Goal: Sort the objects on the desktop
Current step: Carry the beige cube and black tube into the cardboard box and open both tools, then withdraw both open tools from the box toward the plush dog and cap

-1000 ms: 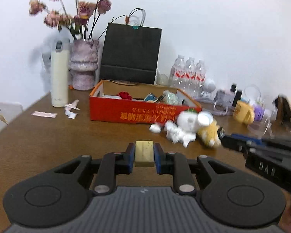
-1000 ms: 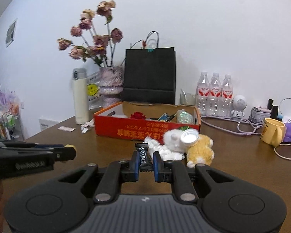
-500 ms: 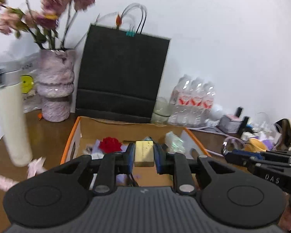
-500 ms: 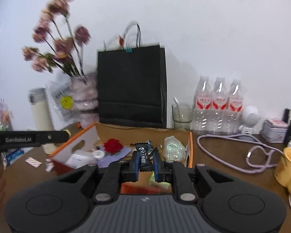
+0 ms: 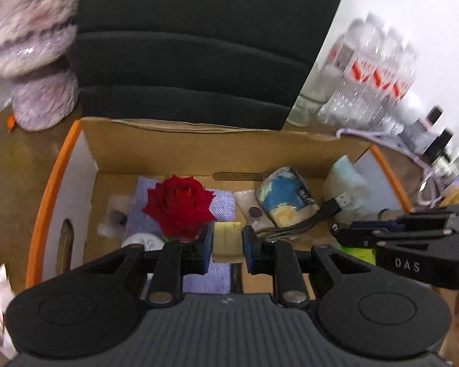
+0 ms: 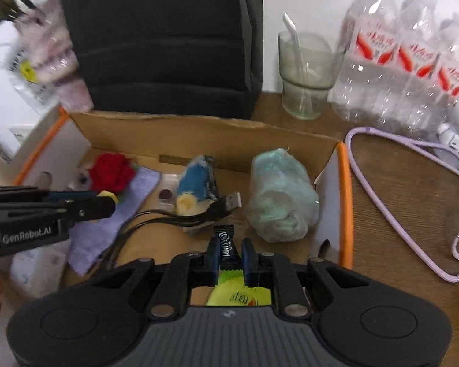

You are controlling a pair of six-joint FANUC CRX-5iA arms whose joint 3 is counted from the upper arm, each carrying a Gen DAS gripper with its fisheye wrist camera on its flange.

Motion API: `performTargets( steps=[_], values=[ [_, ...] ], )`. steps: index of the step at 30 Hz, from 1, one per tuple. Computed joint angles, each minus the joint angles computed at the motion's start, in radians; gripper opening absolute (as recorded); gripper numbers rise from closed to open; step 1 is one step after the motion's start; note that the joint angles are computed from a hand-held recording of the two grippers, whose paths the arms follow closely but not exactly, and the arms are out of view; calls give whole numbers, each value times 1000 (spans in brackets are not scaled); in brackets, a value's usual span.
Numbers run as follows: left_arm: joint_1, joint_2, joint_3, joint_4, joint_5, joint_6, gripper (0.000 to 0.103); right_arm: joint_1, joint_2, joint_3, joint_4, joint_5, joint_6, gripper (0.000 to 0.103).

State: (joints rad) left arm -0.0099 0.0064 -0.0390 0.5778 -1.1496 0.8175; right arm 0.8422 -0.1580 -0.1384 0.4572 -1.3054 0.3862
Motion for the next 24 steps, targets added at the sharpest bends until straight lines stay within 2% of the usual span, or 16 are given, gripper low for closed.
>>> performTargets(
  steps=[2, 5, 6, 9, 11, 12, 14, 15, 16, 18, 19, 20, 23, 24],
  values=[
    [-13, 26, 33, -33, -17, 12, 22, -26, 30, 24, -29, -11, 23, 14],
    [-10, 28, 38, -23, -26, 12, 35, -53, 56, 45, -52, -13, 34, 17],
    [-3, 18, 28, -9, -19, -3, 36, -58, 56, 48, -62, -9, 35, 24],
    [21, -1, 26, 19, -25, -20, 36, -62, 35, 47, -87, 23, 67, 36],
    [28, -2, 49, 11, -40, 3, 36, -40, 27, 55, -69, -4, 42, 39],
    [36, -7, 61, 0, -52, 14, 40, -27, 23, 62, -59, -24, 32, 42],
    [45, -19, 92, -43, -76, 54, 60, 0, 19, 81, -39, -73, 8, 47],
    [48, -26, 107, -67, -82, 80, 83, 11, 13, 90, -34, -92, 0, 53],
    [54, -36, 120, -89, -90, 111, 92, 23, 7, 104, -33, -116, -13, 55],
    [72, -39, 166, -115, -150, 135, 94, 42, 0, 137, -33, -158, -30, 65],
    [77, -34, 194, -130, -189, 141, 101, 46, 2, 161, -40, -178, -29, 66],
    [80, -32, 220, -148, -223, 151, 103, 57, 0, 180, -44, -198, -31, 71],
    [96, -62, 251, -198, -272, 177, 103, 92, 3, 241, -64, -266, -35, 86],
    [105, -71, 259, -205, -291, 185, 103, 106, 4, 257, -67, -285, -45, 87]
  ],
)
